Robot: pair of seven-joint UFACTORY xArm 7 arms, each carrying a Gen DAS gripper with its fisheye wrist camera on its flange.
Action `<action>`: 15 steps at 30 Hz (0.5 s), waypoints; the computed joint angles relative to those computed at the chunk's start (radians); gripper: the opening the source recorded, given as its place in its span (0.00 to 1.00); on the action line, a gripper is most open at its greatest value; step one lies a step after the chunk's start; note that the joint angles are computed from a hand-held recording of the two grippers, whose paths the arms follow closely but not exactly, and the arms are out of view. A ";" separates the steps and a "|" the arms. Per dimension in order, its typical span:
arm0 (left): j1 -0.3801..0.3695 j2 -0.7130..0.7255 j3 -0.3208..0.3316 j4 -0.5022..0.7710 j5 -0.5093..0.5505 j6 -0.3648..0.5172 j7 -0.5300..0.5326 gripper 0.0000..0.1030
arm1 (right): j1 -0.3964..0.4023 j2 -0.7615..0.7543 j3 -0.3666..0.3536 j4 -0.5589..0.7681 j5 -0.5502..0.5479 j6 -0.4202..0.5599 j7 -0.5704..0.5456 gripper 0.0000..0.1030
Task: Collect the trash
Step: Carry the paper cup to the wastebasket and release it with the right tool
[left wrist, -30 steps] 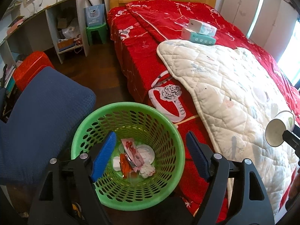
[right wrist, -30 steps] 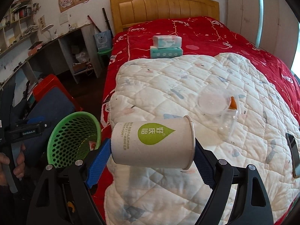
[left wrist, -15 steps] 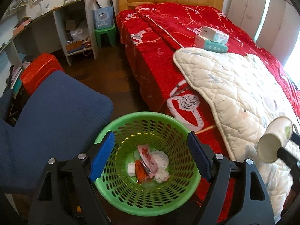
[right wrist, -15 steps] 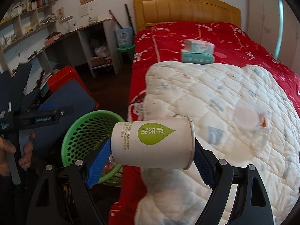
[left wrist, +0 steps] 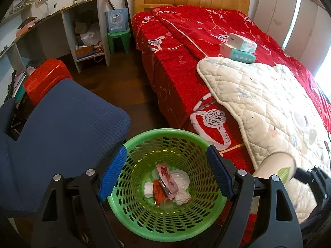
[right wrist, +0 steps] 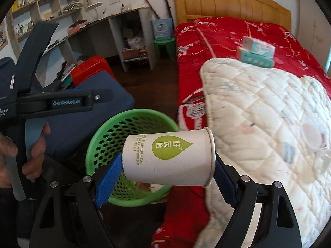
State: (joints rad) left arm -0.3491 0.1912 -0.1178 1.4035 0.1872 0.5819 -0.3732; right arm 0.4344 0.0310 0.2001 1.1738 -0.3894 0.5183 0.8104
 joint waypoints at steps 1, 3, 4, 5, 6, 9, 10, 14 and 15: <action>0.000 0.000 0.001 0.000 0.002 -0.002 -0.002 0.76 | 0.000 0.013 0.001 0.008 0.012 -0.007 -0.010 0.78; 0.003 -0.001 0.003 0.001 0.001 -0.002 0.000 0.76 | 0.009 0.049 0.003 0.034 0.028 -0.015 -0.018 0.78; 0.002 -0.001 0.005 0.002 0.006 -0.002 -0.005 0.76 | 0.014 0.065 0.001 0.048 0.035 -0.018 -0.021 0.78; 0.004 -0.001 0.006 0.004 0.006 -0.003 -0.007 0.76 | 0.019 0.074 0.000 0.051 0.048 -0.032 -0.027 0.78; 0.006 -0.001 0.006 0.006 0.004 -0.005 -0.006 0.76 | 0.023 0.095 0.001 0.063 0.069 -0.052 -0.041 0.78; 0.006 -0.001 0.009 0.010 0.014 -0.005 -0.015 0.76 | 0.043 0.133 -0.008 0.098 0.088 -0.068 -0.062 0.80; 0.006 -0.002 0.010 0.011 0.017 -0.005 -0.018 0.76 | 0.049 0.138 -0.011 0.102 0.093 -0.074 -0.065 0.83; 0.006 -0.003 0.009 0.011 0.020 -0.006 -0.024 0.76 | 0.054 0.118 -0.021 0.072 0.122 -0.118 -0.085 0.87; 0.004 -0.004 0.009 0.011 0.023 -0.004 -0.029 0.76 | 0.058 0.105 -0.027 0.061 0.109 -0.113 -0.072 0.87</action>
